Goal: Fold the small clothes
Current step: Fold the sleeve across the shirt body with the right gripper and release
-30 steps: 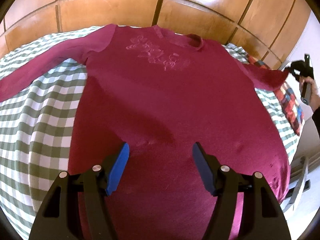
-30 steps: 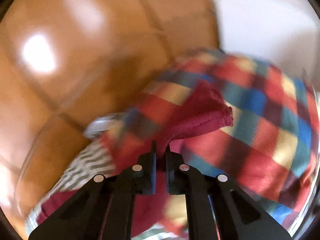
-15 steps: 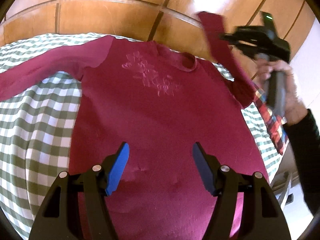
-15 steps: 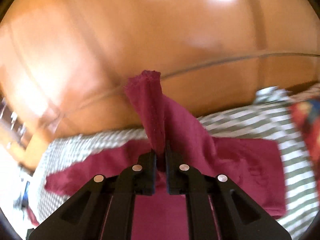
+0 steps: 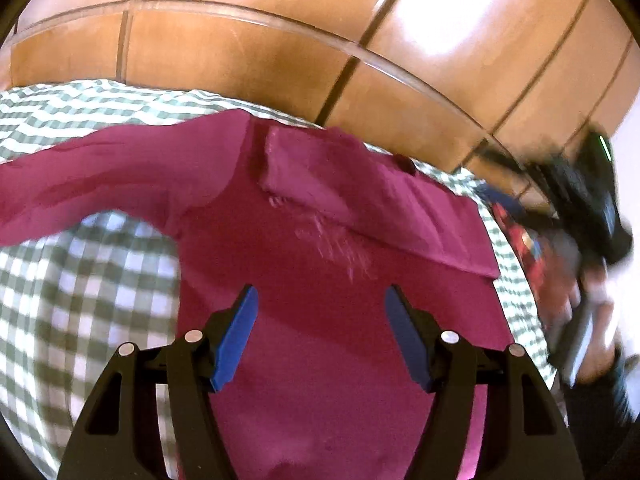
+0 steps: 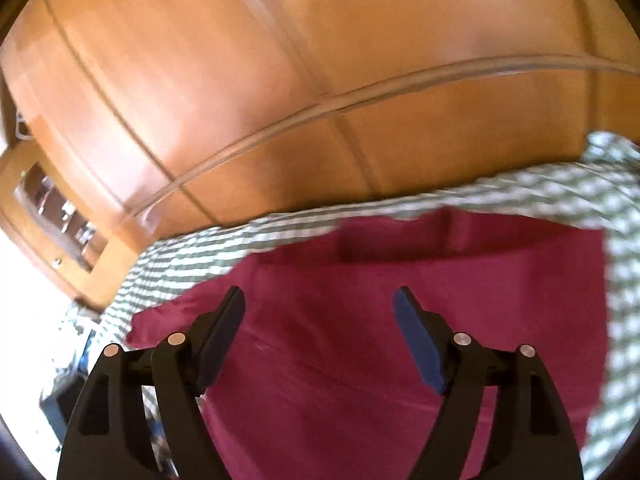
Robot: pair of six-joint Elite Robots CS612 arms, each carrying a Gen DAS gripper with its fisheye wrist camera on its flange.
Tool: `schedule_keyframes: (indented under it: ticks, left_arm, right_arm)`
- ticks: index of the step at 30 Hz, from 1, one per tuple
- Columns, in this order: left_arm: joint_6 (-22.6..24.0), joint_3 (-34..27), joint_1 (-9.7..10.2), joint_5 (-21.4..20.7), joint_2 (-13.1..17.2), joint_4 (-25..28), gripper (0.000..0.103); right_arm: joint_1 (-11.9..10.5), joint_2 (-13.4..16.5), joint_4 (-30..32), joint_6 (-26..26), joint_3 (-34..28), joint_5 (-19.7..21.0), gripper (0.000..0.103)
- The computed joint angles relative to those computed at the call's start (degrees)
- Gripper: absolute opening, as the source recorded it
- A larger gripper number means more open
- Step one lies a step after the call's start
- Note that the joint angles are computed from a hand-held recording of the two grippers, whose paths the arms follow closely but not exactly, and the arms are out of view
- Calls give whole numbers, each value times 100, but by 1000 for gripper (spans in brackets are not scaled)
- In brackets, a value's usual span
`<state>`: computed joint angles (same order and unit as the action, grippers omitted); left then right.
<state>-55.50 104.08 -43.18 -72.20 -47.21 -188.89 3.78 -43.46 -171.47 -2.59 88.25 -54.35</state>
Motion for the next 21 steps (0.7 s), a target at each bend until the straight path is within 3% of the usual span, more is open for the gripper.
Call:
schedule_keyframes:
  ticks: [2, 7, 13, 15, 17, 18, 19, 21]
  left_arm:
    - [-76, -104, 89, -28, 60, 44, 64]
    - [-191, -528, 367, -196, 280, 370, 64]
    - [-147, -1017, 560, -307, 509, 963, 62]
    - [-90, -1143, 603, -346, 570, 1097, 53]
    - [-24, -1273, 657, -512, 635, 1206, 29]
    - [7, -1307, 667, -566, 653, 1214, 24]
    - [64, -1336, 667, -597, 660, 1211, 9]
    - [174, -1310, 608, -427, 627, 1106, 7]
  right_arm:
    - [-191, -140, -133, 14, 296, -212, 74]
    - [-622, -308, -349, 247, 941, -830, 57]
    - [-978, -250, -387, 819, 1208, -739, 53]
    - [-1003, -182, -405, 1024, 1150, -574, 50]
    - [-979, -132, -531, 1217, 1090, -518, 50]
    - [-953, -108, -646, 1351, 1050, -535, 50]
    - [-926, -84, -808, 1508, 1003, -550, 50]
    - [-890, -87, -1024, 1637, 957, -636, 50]
